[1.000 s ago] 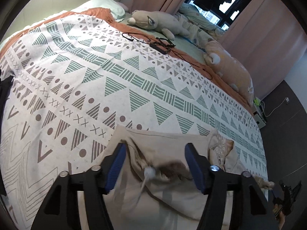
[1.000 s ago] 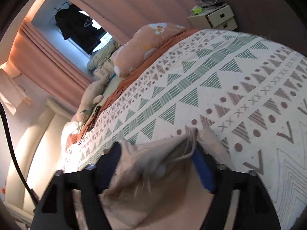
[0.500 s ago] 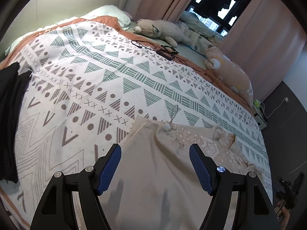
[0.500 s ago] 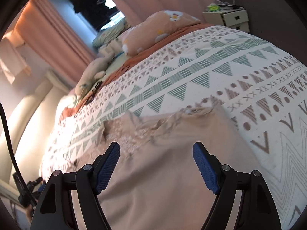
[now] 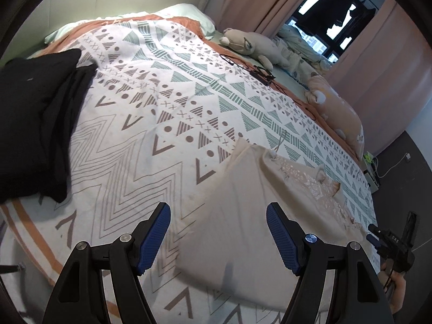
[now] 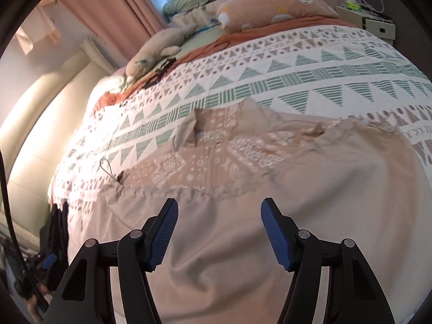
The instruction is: Fold large clothes
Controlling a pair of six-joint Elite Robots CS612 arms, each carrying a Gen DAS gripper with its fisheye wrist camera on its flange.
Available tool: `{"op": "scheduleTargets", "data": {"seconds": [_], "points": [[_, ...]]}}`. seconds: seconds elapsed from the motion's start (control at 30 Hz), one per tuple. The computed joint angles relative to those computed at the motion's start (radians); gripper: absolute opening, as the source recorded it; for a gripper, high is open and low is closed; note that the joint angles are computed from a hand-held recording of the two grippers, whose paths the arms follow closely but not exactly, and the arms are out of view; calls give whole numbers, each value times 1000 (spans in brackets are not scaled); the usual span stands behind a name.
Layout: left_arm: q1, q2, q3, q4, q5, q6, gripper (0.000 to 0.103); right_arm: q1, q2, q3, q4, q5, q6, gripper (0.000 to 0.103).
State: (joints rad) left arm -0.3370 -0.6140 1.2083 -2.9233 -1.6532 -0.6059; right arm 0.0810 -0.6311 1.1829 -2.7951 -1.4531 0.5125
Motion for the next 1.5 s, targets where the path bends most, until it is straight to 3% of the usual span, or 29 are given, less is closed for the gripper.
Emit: {"op": "scheduleTargets", "data": {"seconds": [0.27, 0.47, 0.57, 0.6, 0.63, 0.7, 0.93, 1.1, 1.3, 1.5], "points": [[19, -30, 95, -12, 33, -80, 74, 33, 121, -237, 295, -57, -96, 64], [21, -34, 129, 2, 52, -105, 74, 41, 161, -273, 359, -87, -104, 63], [21, -23, 127, 3, 33, -136, 74, 40, 172, -291, 385, -89, -108, 46], [20, -18, 124, 4, 28, -142, 74, 39, 174, -294, 386, -86, -114, 26], [18, -13, 119, 9, 24, -145, 74, 38, 173, -289, 372, -84, -126, 14], [14, -5, 110, 15, 16, -146, 74, 26, 169, -271, 335, -31, -118, 4], [3, 7, 85, 26, 9, -133, 74, 6, 130, -190, 130, 21, -53, 2], [-2, 26, 48, 57, -1, -139, 74, -10, 137, -192, 45, 48, 29, 2], [-11, 49, 1, 112, -14, -124, 74, -18, 195, -270, 80, 66, 76, 2], [-14, 54, -16, 146, -7, -116, 74, -21, 278, -403, 211, 84, 100, 2]]}}
